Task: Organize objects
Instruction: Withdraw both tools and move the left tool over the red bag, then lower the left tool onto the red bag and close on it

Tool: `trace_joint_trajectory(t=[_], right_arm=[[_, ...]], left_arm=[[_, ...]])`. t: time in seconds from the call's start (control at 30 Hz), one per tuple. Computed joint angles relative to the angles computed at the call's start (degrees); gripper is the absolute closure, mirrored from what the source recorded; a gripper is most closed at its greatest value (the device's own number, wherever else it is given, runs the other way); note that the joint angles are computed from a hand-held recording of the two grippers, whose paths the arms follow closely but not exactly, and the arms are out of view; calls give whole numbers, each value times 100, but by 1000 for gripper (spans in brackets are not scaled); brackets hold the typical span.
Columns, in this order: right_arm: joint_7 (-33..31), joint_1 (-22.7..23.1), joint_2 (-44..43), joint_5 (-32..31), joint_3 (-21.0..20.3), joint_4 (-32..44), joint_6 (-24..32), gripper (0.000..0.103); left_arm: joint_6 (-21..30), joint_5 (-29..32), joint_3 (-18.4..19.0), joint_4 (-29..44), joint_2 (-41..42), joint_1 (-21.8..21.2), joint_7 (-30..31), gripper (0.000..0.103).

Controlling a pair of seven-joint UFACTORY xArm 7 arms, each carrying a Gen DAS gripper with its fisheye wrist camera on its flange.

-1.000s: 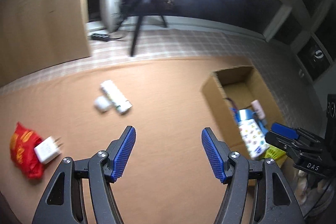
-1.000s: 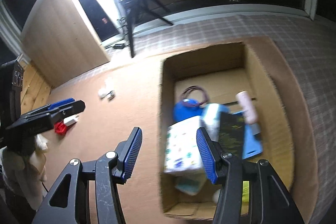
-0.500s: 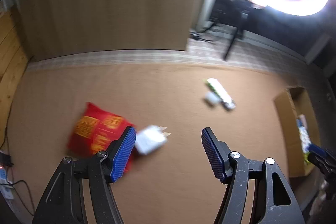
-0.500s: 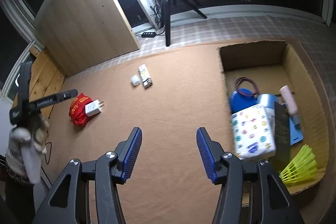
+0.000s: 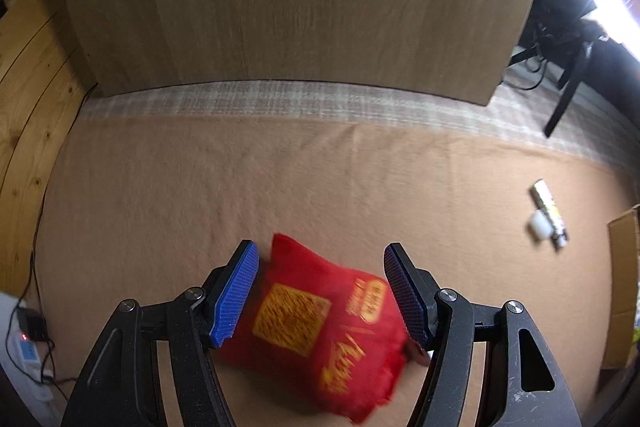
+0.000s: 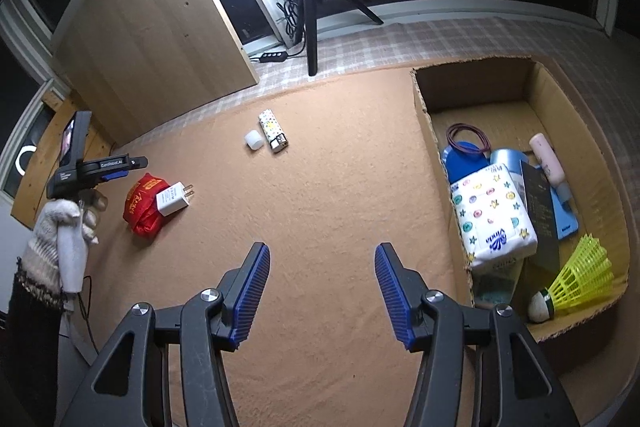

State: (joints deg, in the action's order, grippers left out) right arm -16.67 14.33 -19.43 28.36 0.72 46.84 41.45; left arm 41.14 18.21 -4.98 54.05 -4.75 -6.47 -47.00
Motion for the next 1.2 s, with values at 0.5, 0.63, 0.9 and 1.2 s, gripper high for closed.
trace_joint_trajectory(t=[0.5,0.63,0.9,1.2], right_arm=[[56,160,166,28,98,71,25,52],[-120,259,288,189,139,171,56,52],[-426,360,378,425,207,241,170,52],[-701,399,329,646,208,56,271,52]], left_arm=[[-160,-285,213,-335,243,87,631,34],[-293,-339,131,-883,-152,78,594,35],[-645,-639,-292,-2118,-1214,-85,-24,37],[-840,-874,-1162,-2434,-1681,-674,-1608,38]])
